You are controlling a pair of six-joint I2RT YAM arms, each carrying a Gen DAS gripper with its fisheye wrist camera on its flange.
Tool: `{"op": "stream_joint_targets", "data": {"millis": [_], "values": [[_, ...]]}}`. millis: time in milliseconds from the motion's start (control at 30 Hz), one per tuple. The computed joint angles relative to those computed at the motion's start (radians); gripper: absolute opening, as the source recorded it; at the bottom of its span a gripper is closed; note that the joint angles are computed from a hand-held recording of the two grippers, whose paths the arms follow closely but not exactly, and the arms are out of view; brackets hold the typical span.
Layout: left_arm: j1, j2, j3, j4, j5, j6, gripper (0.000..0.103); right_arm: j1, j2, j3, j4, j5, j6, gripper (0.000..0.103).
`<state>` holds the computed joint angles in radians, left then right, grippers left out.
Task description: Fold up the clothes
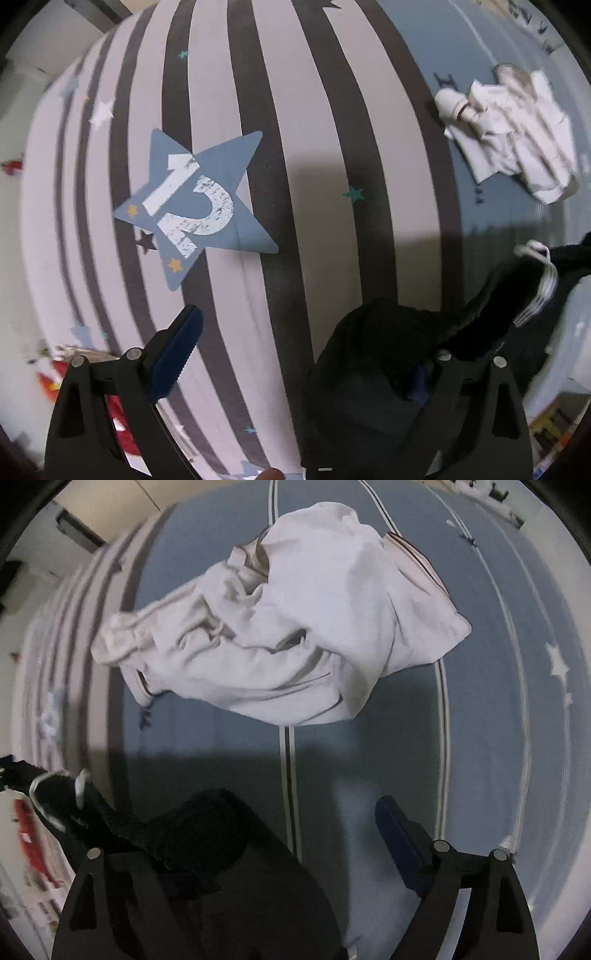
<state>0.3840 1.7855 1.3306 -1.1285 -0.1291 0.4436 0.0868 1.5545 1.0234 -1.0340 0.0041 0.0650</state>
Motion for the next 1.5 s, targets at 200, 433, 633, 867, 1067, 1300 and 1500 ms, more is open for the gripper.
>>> {"op": "stream_joint_targets", "data": {"millis": [200, 433, 633, 867, 1067, 1300, 1500], "values": [[-0.261, -0.23, -0.269, 0.177, -0.08, -0.132, 0.093, 0.36, -0.066, -0.068, 0.088, 0.153, 0.281, 0.084], [-0.243, -0.276, -0.38, 0.345, -0.142, -0.138, 0.096, 0.375, -0.078, -0.126, 0.162, 0.226, 0.346, 0.084], [0.153, -0.061, -0.183, 0.212, 0.146, -0.023, 0.102, 0.005, -0.162, -0.243, 0.252, 0.141, 0.1, 0.088], [0.305, 0.095, -0.088, 0.043, 0.454, 0.064, 0.102, -0.257, -0.158, -0.265, 0.24, -0.196, -0.065, 0.097], [0.232, 0.005, -0.178, 0.096, 0.478, 0.1, 0.102, -0.148, -0.176, -0.261, 0.233, -0.183, 0.043, 0.102], [0.274, 0.151, -0.037, -0.118, 0.626, 0.104, 0.102, -0.194, -0.144, -0.249, 0.206, -0.392, 0.104, 0.102], [0.415, 0.269, 0.123, -0.239, 0.663, 0.121, 0.102, -0.349, -0.14, -0.233, 0.193, -0.376, 0.052, 0.102]]}}
